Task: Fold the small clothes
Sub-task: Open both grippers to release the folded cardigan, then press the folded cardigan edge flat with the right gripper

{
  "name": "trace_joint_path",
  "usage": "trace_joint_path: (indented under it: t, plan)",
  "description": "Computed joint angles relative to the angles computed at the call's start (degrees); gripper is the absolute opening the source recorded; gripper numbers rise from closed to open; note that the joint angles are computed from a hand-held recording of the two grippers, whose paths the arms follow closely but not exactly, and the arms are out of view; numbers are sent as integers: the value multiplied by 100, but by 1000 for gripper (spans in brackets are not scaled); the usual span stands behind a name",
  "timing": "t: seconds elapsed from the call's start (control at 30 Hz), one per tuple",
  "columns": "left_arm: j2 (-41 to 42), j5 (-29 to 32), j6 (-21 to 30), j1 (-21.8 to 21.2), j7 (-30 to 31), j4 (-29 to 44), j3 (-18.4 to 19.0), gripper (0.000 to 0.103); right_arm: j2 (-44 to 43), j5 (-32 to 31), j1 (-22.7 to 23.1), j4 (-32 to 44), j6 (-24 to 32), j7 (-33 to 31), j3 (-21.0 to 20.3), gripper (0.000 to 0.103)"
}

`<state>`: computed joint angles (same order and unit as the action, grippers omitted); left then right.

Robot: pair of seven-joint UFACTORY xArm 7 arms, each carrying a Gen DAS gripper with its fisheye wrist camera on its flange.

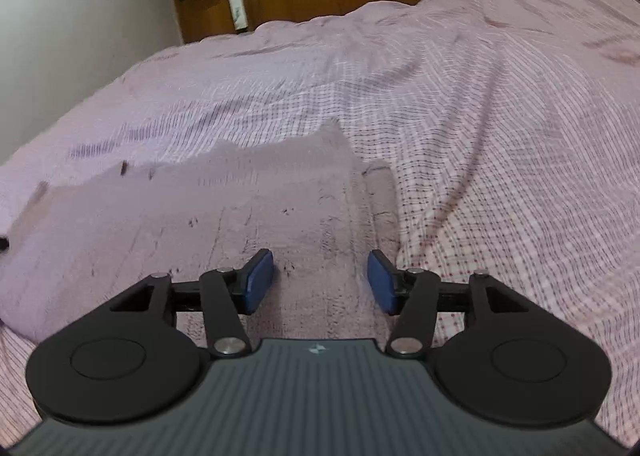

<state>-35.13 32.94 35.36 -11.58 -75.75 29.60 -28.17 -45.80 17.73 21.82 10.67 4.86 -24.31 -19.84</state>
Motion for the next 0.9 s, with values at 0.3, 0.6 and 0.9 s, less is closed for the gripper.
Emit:
trace_joint_path:
  t: [0.3,0.6,0.9]
  plan:
    - [-258,-497,567,-406,-176,69,-195,62,-794,-139,-969,-116,961,405,606,69]
    - [-28,-728,1214,-777,-450,306,-353,66,-1203,-175,-1351,-142,1547,461,621,82]
    - [114,-824,1460,-1109,-646,376,-219,67,-1000,159,-1368,-127,1647,724,608,82]
